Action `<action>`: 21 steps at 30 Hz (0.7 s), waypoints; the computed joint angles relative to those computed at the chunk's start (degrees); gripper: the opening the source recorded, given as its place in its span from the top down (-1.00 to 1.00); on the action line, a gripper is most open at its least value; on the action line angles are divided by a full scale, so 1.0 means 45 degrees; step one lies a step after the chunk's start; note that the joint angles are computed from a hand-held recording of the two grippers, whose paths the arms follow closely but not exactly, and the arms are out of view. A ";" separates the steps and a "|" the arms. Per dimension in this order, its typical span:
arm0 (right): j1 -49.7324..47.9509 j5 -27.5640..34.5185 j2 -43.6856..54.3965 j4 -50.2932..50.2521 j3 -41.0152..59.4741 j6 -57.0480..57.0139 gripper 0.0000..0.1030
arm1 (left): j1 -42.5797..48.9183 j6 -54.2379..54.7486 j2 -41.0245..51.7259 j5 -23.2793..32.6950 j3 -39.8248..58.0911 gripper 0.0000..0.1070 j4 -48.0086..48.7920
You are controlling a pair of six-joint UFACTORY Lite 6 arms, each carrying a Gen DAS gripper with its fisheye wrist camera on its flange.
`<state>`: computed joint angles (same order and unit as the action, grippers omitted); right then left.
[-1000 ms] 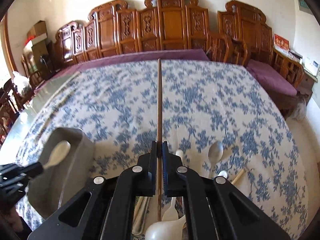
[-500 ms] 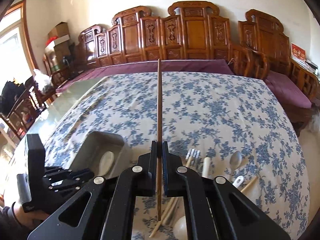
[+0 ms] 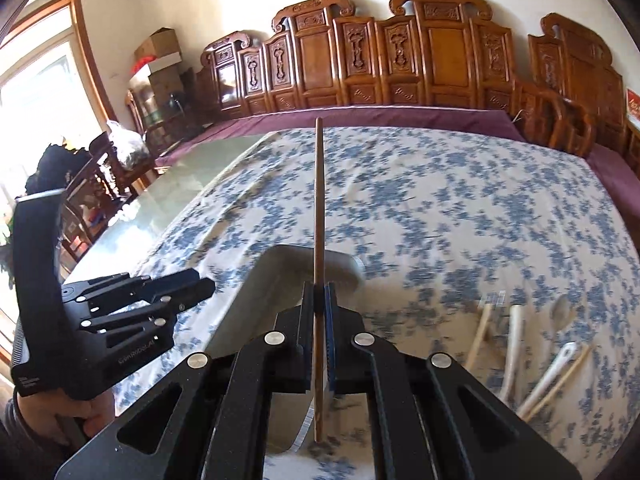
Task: Organize utensils
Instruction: 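Lower the wooden chopstick into the grey tray and open the right tool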
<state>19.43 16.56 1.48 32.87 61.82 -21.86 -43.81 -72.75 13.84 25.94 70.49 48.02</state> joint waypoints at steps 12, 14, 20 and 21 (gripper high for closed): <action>0.1493 -0.0479 0.1864 -0.1944 0.1205 0.2353 0.88 | 0.1028 0.0122 -0.1223 -0.0429 -0.0973 0.65 -0.0214; 0.1519 -0.0379 0.2121 -0.2643 0.1271 0.2882 0.88 | 0.0987 0.0002 -0.1280 -0.0428 -0.1028 0.65 -0.0148; 0.1349 -0.0152 0.3081 -0.2936 0.1013 0.2994 0.88 | 0.0918 -0.0102 -0.1255 -0.0387 -0.1028 0.65 -0.0028; 0.1344 -0.0248 0.3133 -0.2739 0.0864 0.2783 0.88 | 0.0908 -0.0114 -0.1254 -0.0385 -0.1025 0.65 -0.0028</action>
<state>25.48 15.44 15.58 20.54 65.71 -9.34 -39.72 -73.27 8.20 24.20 65.88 47.90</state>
